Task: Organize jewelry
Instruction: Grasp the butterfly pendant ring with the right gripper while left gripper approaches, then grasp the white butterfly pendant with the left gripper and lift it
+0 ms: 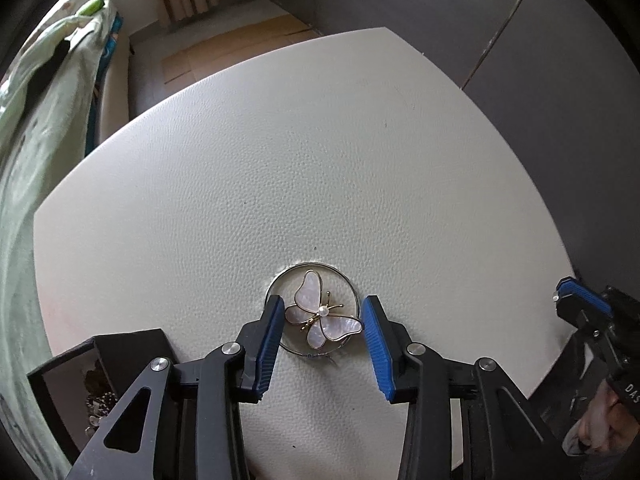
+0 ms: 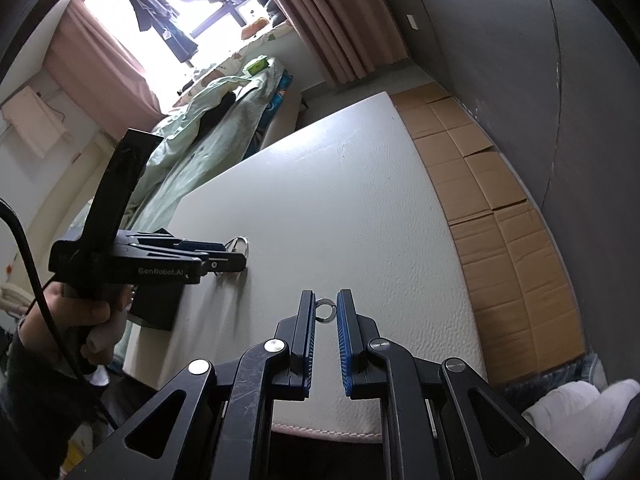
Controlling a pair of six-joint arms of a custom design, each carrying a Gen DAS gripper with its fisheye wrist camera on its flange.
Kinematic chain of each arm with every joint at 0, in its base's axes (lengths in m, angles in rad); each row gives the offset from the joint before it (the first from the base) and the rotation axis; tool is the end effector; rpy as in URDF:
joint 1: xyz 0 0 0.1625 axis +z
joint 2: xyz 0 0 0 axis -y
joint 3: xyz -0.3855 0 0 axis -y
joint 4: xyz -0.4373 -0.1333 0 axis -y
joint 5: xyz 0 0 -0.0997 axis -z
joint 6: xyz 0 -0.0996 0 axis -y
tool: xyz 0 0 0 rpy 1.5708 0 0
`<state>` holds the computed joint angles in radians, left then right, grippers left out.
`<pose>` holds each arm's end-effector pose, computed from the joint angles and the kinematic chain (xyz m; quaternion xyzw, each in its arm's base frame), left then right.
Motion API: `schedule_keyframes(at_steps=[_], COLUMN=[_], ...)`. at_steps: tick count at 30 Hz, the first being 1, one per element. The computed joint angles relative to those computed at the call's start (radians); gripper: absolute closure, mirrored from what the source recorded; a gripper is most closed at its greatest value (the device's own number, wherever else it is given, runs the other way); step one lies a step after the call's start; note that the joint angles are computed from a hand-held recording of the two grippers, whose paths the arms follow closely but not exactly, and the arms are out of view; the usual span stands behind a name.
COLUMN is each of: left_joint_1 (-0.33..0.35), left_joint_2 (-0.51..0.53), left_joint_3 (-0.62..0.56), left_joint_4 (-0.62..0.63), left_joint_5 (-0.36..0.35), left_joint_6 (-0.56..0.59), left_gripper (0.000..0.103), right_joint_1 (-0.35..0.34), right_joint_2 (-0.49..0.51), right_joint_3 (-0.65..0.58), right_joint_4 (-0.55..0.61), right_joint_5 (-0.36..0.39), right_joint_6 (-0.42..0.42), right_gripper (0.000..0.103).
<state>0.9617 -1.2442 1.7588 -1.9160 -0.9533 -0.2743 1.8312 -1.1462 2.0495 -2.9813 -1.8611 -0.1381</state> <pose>-0.1803 -0.5923 0.2155 0.1835 0.9317 -0.0566 0.3082 0.2462 -0.5170 0.1353 0.1540 -0.9461 0.2563 0.1246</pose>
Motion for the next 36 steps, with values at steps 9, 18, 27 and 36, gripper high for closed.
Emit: schedule_keyframes(at_steps=[9,18,27,36], left_joint_1=[-0.005,-0.023,-0.031,-0.004], left_joint_2=[-0.051,-0.154,-0.268,-0.34], left_joint_3=[0.004,0.032,0.077,0.111], left_joint_4=[-0.021,-0.033,-0.032,-0.032], left_joint_5=[-0.017,-0.004,0.018,0.033], left_joint_6=[0.025,0.026,0.005,-0.015], left_gripper=[0.062,0.062,0.062,0.062], right_joint_1=[0.009,0.044,0.098,0.152], right_joint_2=[-0.005,0.024,0.093,0.163], right_joint_3=[0.0,-0.038,-0.102,-0.172], right_joint_4=[-0.002,0.01,0.032,0.068], right_joint_5=[0.003,0.014,0.03,0.039], right_joint_6=[-0.007,-0.019,-0.022,-0.031], right_gripper=[0.091,0.091,0.091,0.091])
